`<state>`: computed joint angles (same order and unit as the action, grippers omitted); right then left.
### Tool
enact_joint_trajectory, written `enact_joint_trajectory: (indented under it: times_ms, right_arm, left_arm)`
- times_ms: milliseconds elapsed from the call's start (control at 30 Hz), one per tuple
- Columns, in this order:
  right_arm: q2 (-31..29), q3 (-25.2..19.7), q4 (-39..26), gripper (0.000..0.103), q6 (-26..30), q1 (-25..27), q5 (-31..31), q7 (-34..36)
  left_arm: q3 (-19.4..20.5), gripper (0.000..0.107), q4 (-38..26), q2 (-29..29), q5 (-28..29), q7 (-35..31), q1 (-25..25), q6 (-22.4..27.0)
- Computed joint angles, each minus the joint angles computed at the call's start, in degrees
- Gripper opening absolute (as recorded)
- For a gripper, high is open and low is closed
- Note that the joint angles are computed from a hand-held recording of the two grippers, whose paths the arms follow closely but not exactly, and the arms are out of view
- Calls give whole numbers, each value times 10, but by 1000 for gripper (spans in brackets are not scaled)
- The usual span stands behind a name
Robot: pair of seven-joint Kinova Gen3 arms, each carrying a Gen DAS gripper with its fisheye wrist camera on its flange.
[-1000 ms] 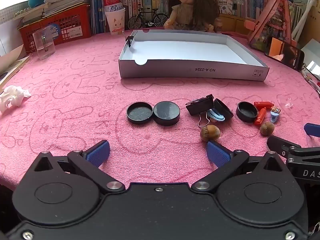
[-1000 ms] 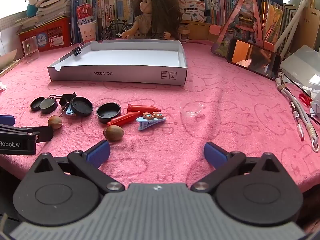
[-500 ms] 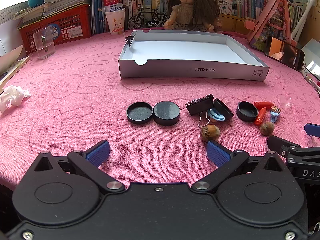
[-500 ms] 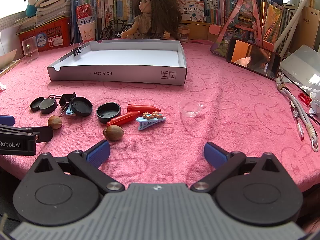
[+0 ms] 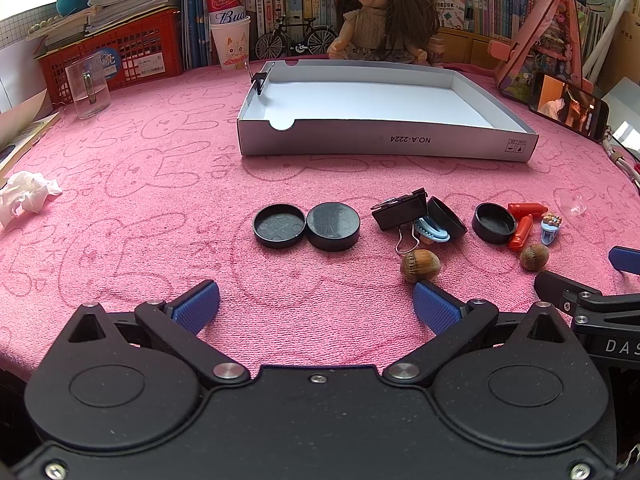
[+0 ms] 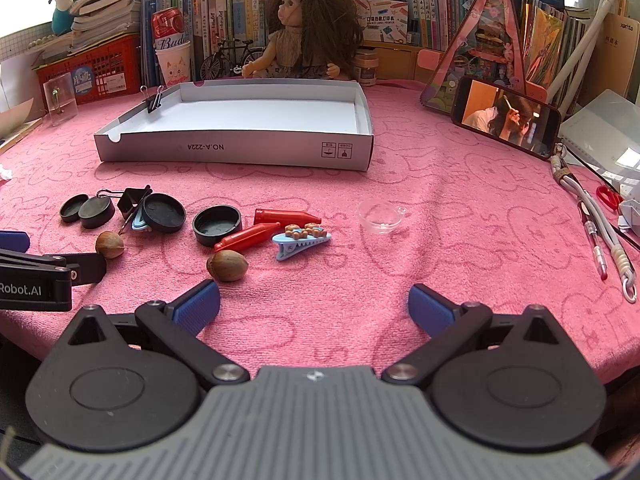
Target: Organize rigid objects
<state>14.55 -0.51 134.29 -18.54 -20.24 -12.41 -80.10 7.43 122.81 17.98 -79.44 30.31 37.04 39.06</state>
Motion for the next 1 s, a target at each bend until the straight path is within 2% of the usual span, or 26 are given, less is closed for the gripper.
enact_joint_trajectory:
  times_ms: [1000]
  right_arm:
    - [0,-5,3,103,-4,5,6,-4]
  left_arm:
    - [0,103,1,2,-8,9,1,3]
